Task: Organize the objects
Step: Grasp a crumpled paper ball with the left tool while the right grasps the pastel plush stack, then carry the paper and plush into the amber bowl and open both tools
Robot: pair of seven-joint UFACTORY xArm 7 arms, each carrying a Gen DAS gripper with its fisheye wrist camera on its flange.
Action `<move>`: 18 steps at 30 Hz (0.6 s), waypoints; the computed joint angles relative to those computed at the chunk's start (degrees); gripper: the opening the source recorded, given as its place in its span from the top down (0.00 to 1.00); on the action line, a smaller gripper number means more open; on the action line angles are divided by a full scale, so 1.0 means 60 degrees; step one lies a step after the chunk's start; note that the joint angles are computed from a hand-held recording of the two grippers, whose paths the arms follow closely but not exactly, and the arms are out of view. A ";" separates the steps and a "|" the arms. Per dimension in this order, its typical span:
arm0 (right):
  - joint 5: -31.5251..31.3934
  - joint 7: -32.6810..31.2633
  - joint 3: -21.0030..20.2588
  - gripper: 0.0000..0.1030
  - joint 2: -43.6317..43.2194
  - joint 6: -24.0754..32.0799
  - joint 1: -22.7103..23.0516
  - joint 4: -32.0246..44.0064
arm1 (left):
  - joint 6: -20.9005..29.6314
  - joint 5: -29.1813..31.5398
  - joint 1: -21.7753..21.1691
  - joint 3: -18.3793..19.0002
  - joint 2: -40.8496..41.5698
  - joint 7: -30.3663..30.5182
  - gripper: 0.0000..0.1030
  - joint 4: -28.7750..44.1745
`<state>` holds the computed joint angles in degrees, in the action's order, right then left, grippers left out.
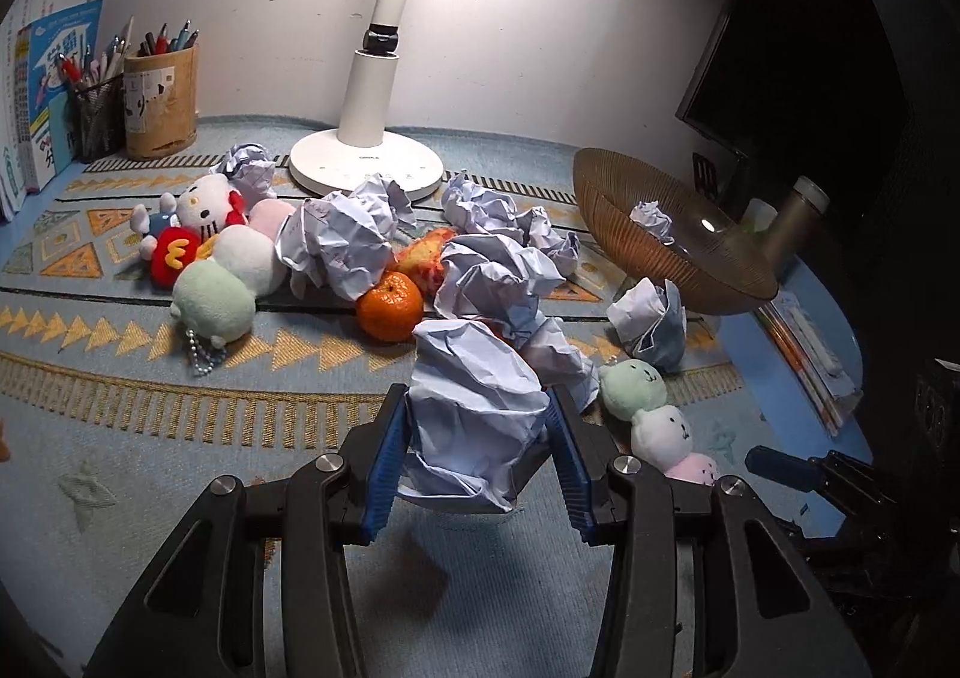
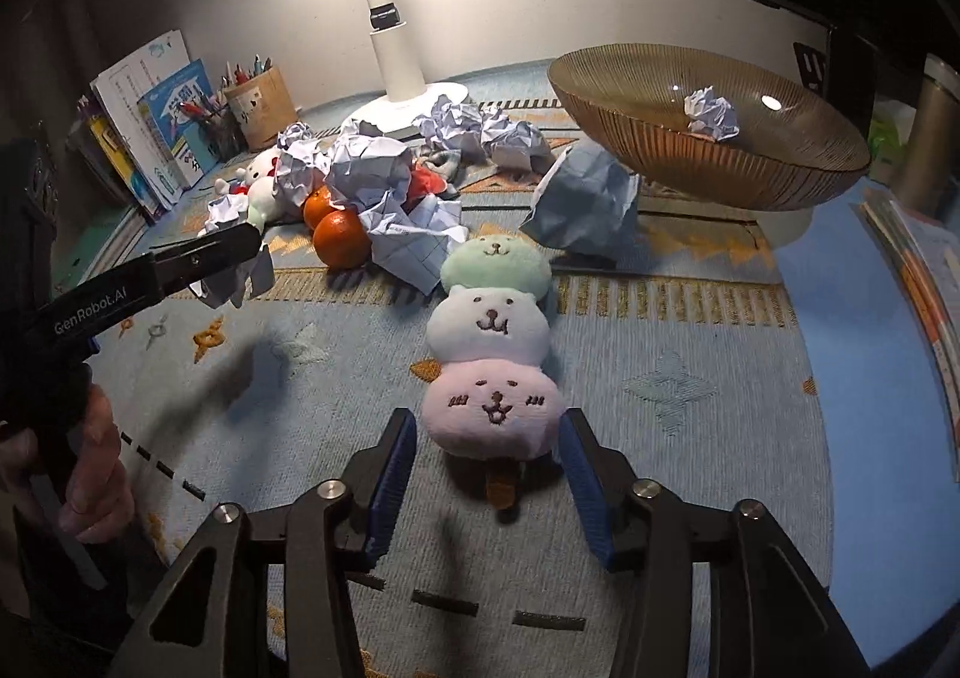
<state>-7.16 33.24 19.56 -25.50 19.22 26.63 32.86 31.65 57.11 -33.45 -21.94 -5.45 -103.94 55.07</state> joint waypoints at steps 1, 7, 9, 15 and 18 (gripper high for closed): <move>-0.0143 0.0049 0.0081 0.32 0.0085 -0.0046 -0.0144 0.0081 | 0.0063 -0.0004 -0.0022 -0.0027 0.0074 0.0046 0.59 0.0080; -0.0257 -0.0019 -0.0029 0.34 0.1481 0.0048 -0.0286 0.0976 | 0.0304 -0.0201 -0.0321 0.0072 0.0517 0.0430 0.59 0.0482; -0.0588 0.0109 0.0047 0.48 0.1795 0.0180 -0.0358 0.1193 | 0.0338 -0.0235 -0.0416 0.0138 0.0607 0.0539 0.59 0.0592; -0.0903 0.0258 -0.0144 0.55 0.1344 -0.0037 -0.0107 0.0929 | 0.0609 -0.0166 -0.0627 0.0260 0.0712 0.0842 0.59 0.1048; -0.0494 -0.0018 -0.0385 0.55 0.0565 -0.0195 -0.0034 0.0724 | 0.0700 0.0091 -0.0675 0.0306 0.0843 0.1087 0.59 0.1557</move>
<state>-10.12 33.14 17.25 -22.11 18.05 26.42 37.21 35.85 57.66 -37.50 -20.11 -0.40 -97.42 64.41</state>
